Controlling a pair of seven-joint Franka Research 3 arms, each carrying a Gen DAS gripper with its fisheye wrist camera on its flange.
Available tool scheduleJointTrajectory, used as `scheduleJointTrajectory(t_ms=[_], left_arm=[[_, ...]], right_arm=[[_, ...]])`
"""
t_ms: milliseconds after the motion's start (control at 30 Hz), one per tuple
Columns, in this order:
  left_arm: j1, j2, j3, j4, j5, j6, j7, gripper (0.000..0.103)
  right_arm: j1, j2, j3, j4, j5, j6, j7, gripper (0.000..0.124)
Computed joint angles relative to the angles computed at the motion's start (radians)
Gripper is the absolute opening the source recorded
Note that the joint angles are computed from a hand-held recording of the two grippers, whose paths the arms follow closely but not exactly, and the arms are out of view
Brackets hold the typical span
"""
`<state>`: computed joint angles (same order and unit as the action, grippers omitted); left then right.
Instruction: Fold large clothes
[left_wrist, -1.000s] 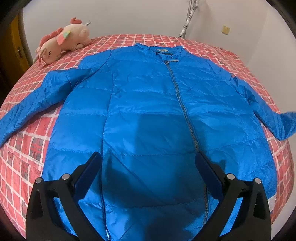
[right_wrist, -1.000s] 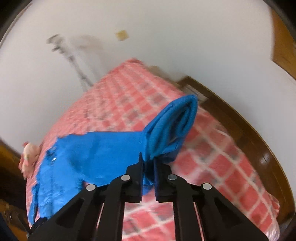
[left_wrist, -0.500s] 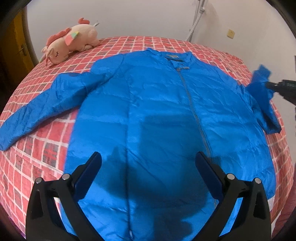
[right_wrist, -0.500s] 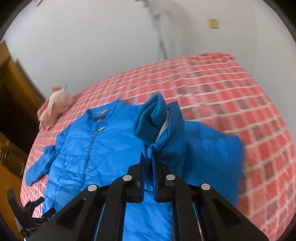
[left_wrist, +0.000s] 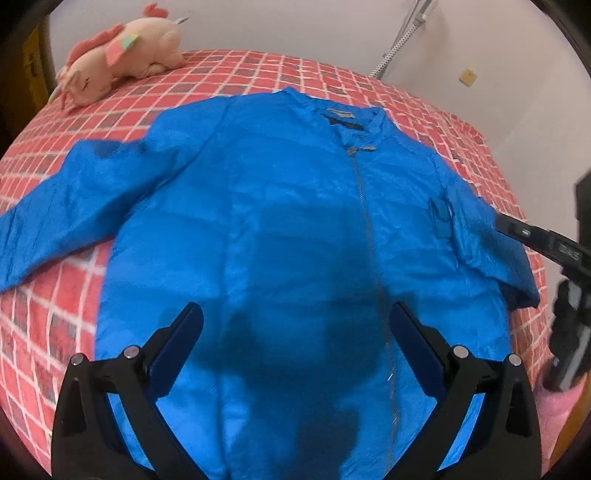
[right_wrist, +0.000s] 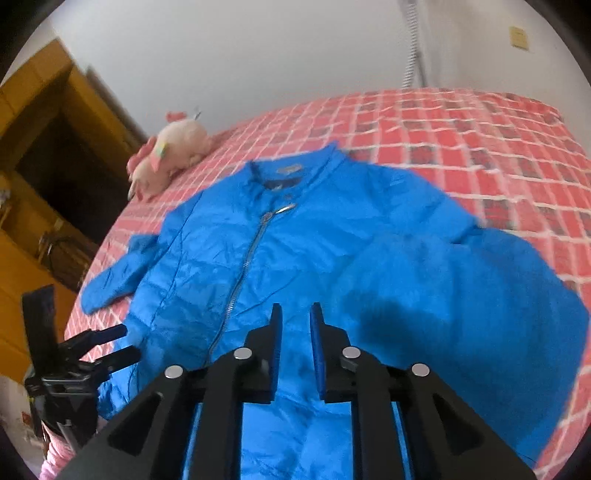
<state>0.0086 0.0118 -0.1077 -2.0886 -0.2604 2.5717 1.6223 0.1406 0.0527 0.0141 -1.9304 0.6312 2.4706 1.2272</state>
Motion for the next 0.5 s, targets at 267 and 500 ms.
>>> scheduleJointTrajectory(t_ms=[267, 500], left_arm=[[-0.071, 0.232, -0.092, 0.291, 0.054, -0.091, -0.024, 0.1], [-0.111, 0.471, -0.147, 0.579, 0.112, -0.195, -0.106, 0.099]], right_arm=[[-0.065, -0.006, -0.065, -0.045, -0.26, 0.116, 0.286, 0.021], [-0.104, 0.01, -0.072, -0.034, -0.281, 0.137, 0.311, 0.027]])
